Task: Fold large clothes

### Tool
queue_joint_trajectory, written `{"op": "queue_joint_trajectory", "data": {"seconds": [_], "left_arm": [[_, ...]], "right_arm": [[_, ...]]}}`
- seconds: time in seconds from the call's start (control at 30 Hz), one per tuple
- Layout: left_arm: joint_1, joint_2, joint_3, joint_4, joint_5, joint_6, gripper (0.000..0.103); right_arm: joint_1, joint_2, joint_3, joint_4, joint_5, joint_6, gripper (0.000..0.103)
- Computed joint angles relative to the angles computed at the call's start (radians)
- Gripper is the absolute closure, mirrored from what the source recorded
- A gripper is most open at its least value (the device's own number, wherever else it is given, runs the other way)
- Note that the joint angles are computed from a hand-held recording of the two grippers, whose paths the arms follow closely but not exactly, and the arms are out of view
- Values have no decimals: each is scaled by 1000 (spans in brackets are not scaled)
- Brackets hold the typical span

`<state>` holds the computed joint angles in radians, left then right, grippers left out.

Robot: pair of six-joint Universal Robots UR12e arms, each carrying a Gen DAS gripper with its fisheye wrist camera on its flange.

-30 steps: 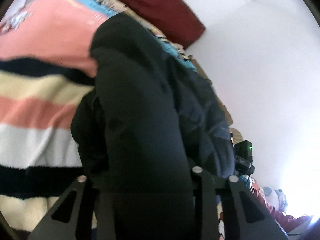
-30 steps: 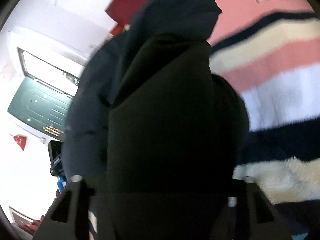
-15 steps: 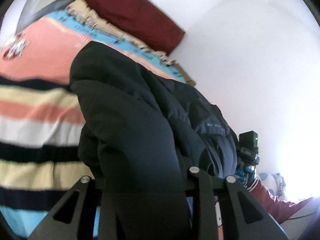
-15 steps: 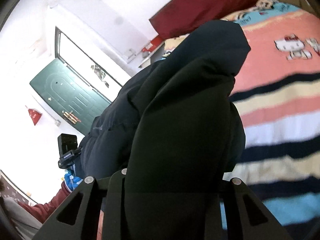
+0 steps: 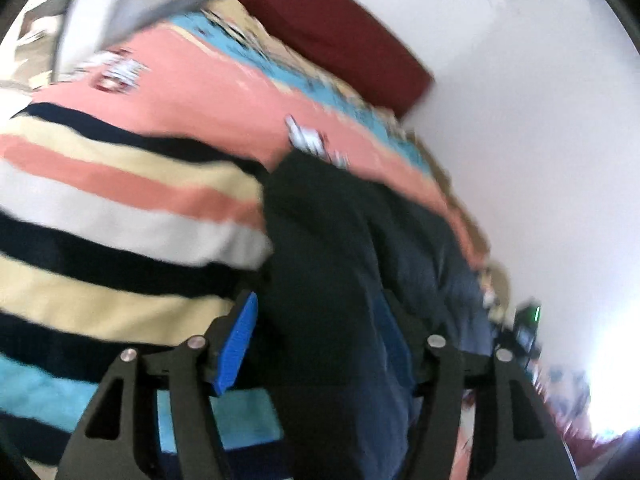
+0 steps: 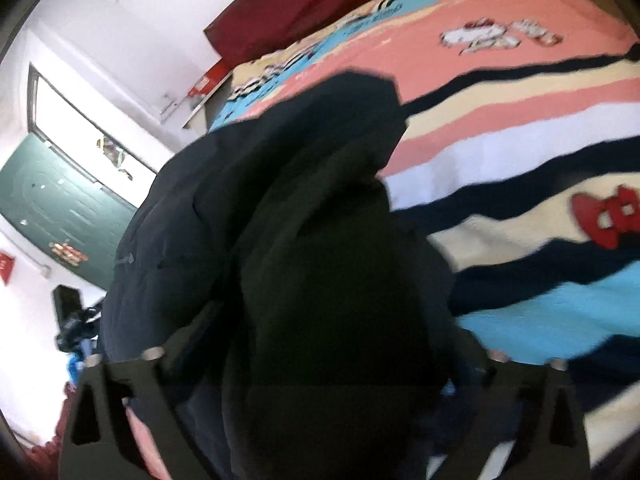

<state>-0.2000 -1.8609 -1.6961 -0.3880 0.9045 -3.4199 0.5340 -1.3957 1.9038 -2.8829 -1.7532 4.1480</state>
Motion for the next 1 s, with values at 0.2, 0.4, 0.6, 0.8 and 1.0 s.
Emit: {"op": "queue_joint_trajectory", "data": {"seconds": [0.2,0.4,0.6,0.8,1.0], "left_arm": [[18,113,-81,11,174,-34,44],[-46,240,-169,-21,360,-2,44],[-149,324,-245,1,524,-17,44],[-275,368,-285,73,710,14,33],[-393,379,-293,119,870,63,33]], "right_arm": [[52,-64,-14,145,-160,66,2],[173,-50,-138,372,-307,83,2],[286,-6,-239,514,-428,146,1],[374,33,-314,650,-513,179,1],[434,68,-366,713,-579,174,1]]}}
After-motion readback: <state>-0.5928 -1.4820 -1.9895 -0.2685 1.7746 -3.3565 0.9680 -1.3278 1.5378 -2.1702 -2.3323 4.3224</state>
